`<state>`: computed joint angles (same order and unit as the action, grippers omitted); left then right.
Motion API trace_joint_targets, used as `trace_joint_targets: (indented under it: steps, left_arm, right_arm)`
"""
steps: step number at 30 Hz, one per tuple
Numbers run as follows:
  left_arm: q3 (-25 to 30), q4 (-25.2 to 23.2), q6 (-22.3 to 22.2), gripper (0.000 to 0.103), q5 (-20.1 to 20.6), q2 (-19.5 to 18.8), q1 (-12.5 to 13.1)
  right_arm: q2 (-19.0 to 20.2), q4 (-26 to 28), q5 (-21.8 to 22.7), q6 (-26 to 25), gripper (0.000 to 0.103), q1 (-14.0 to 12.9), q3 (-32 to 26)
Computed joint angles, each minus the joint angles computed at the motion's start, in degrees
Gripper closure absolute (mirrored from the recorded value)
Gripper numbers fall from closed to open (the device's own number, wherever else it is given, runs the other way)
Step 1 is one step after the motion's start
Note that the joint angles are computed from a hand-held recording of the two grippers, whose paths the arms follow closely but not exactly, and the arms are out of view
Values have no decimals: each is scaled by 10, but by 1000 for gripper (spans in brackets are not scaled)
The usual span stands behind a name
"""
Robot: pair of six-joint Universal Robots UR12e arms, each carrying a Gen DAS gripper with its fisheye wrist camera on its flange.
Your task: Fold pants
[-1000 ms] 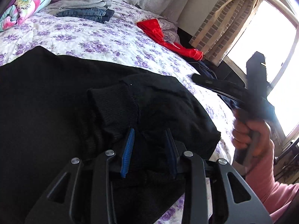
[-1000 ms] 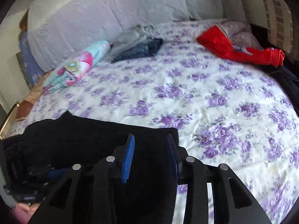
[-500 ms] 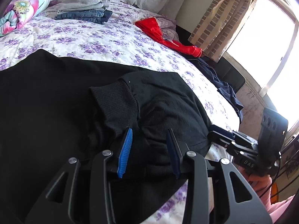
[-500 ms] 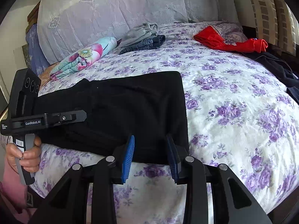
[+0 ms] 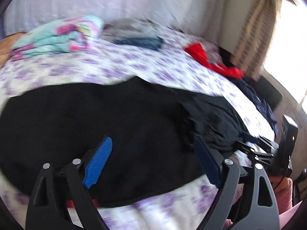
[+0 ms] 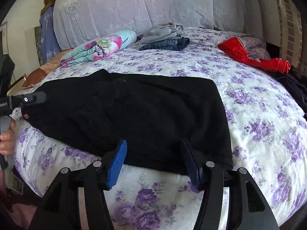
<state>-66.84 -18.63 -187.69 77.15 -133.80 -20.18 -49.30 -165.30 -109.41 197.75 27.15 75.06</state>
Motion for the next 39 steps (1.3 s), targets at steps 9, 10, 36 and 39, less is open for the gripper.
trace_joint_targets:
  steps: [9,10,36,39]
  left_arm:
    - [-96,-10,-298,11,48,65,78]
    - [-100,-13,-310,11,32,65,82]
    - [-42,56,-321,89,-123,10,89]
    - [-35,82,-287,89,-116,11,79]
  right_arm:
    - [78,-54,-22,-211,36,44,-130]
    - [84,-54,-38,-213,36,47,-139]
    - [80,44,37,17,47,10,-134]
    - [87,92,22,0,43,14,-157]
